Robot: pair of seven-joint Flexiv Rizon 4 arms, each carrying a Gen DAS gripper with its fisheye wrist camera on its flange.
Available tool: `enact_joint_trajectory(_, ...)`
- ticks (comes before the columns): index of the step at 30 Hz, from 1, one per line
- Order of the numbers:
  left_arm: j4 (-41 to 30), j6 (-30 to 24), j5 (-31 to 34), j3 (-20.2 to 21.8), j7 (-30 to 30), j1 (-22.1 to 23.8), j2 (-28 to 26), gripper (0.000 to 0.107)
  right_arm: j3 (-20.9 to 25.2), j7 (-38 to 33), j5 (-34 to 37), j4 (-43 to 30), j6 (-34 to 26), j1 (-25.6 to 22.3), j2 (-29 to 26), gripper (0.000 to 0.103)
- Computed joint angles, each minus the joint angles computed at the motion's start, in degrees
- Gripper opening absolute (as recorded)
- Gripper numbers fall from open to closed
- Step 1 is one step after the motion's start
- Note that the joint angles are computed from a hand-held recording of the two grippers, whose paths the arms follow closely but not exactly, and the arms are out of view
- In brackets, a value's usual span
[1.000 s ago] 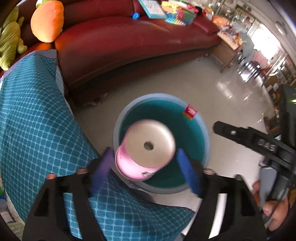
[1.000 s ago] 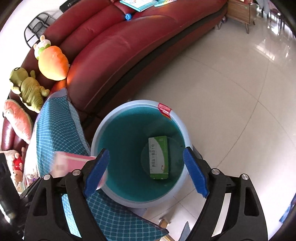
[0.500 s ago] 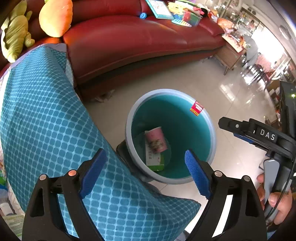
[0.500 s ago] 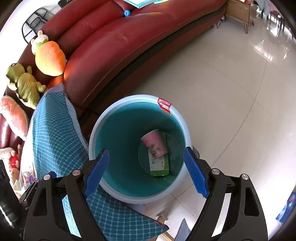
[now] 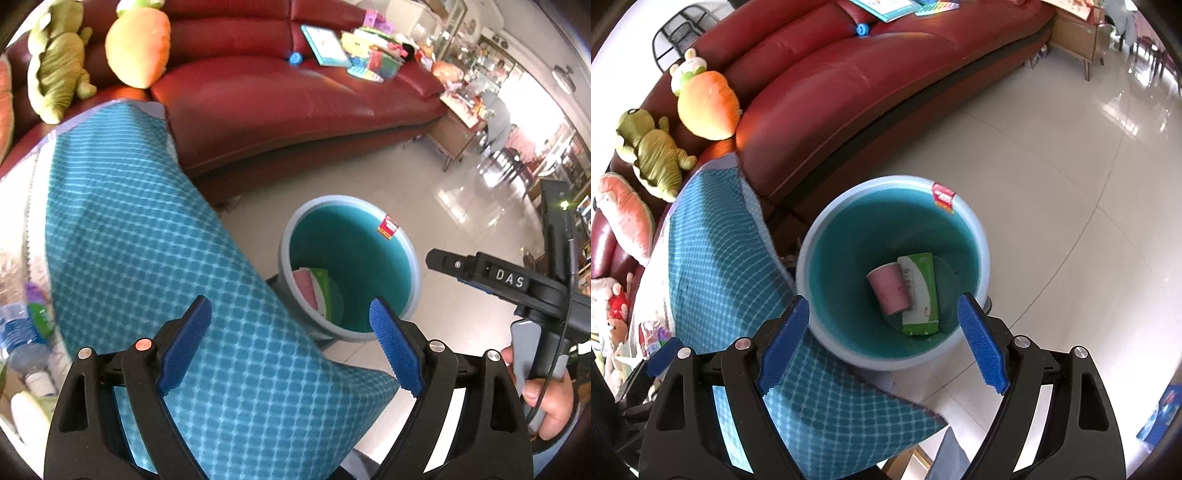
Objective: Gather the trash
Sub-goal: 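Swing both tools back over the table toward the white tub and snack box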
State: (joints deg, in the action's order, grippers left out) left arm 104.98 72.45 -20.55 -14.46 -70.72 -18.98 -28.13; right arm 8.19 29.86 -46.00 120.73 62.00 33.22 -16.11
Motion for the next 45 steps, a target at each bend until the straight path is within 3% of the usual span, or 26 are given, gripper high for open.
enact_joint_trajectory(7,9.30,4.10,-6.43,-3.21,5.19,5.29,7.10,0.088,1.46,-2.47,1.15,-4.99,-3.76,3.19,-1.69,0.079)
enact_joint_trajectory(13,15.06,6.63,-13.16,-3.35,9.93,7.13,12.14,0.090,1.85,-4.85,1.73,-10.33,-7.05,6.36,-3.90,0.079)
enact_joint_trajectory(20,22.94,11.58,-29.56,-3.13,19.98,8.24,18.56,0.094,2.22,-12.06,4.47,-18.69,-9.65,10.02,-8.49,0.079)
enact_joint_trajectory(31,28.52,15.06,-50.03,4.92,32.98,4.16,22.28,0.095,2.47,-31.97,12.93,-38.31,-12.84,16.46,-20.40,0.079)
enact_joint_trajectory(40,30.49,14.25,-52.89,8.18,33.11,5.09,20.68,0.096,1.01,-45.68,19.87,-54.56,-15.49,20.78,-30.82,0.079)
enact_joint_trajectory(45,31.18,14.68,-54.95,8.35,34.94,4.89,20.45,0.096,-0.26,-49.08,22.76,-59.87,-15.92,21.42,-34.34,0.079)
